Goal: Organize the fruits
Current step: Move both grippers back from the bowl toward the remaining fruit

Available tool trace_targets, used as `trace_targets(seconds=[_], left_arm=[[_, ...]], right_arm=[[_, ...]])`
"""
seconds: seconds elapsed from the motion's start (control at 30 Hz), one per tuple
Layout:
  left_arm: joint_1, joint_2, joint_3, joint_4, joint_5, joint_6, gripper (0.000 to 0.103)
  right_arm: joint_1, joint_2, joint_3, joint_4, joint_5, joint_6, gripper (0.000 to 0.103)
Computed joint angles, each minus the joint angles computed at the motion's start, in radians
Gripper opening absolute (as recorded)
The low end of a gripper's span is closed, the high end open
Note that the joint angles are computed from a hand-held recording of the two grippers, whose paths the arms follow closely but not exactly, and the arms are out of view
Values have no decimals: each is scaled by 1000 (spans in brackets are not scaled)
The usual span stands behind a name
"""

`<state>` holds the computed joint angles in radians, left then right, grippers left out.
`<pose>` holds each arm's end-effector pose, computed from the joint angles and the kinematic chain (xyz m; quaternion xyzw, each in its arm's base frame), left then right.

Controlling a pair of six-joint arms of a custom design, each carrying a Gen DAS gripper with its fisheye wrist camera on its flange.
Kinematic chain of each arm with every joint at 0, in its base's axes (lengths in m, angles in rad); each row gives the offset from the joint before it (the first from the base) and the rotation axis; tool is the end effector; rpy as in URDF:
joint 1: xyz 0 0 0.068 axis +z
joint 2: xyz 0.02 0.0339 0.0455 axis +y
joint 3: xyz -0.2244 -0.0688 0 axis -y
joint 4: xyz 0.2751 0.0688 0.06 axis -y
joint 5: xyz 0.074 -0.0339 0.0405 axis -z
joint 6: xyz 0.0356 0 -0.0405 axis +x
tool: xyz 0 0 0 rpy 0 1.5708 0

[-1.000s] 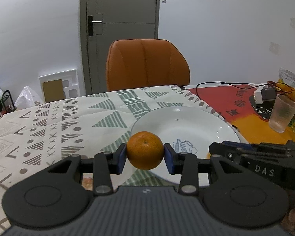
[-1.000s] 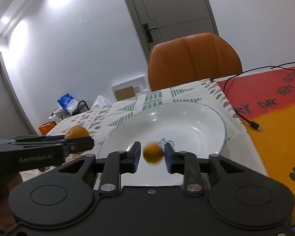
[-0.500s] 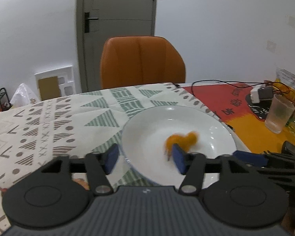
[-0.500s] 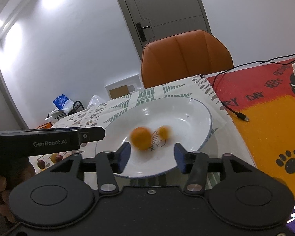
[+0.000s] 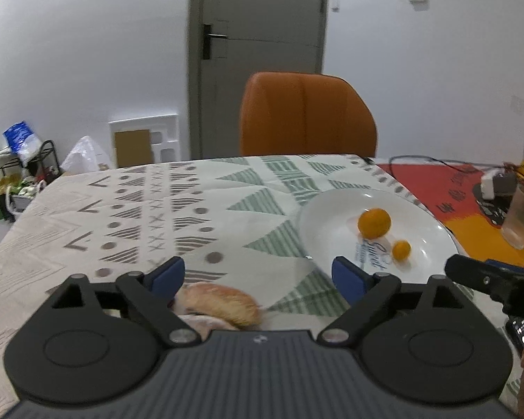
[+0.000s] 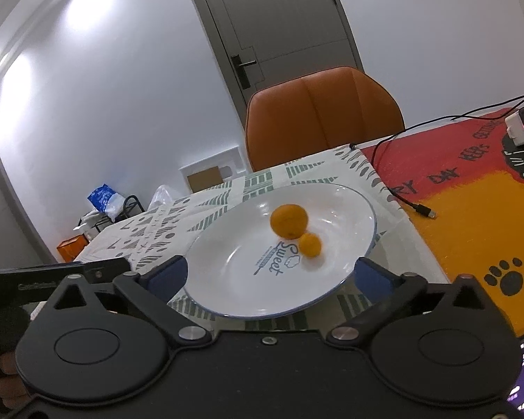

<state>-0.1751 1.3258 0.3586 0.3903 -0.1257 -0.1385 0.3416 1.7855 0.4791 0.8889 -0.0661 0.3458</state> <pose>0.2595 -0.0414 0.0791 -0.0139 0.8777 -0.0198 0.4786 0.2797 0.1020 0.0385 -0.0163 0.8379 0.2097 0.5037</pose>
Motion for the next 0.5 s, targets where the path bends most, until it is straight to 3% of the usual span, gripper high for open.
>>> trace_targets(seconds=[0.5], left_arm=[[125,-405,-195,-187,46,11,95]], right_arm=[[102,-46,-53,40,99,6,103]])
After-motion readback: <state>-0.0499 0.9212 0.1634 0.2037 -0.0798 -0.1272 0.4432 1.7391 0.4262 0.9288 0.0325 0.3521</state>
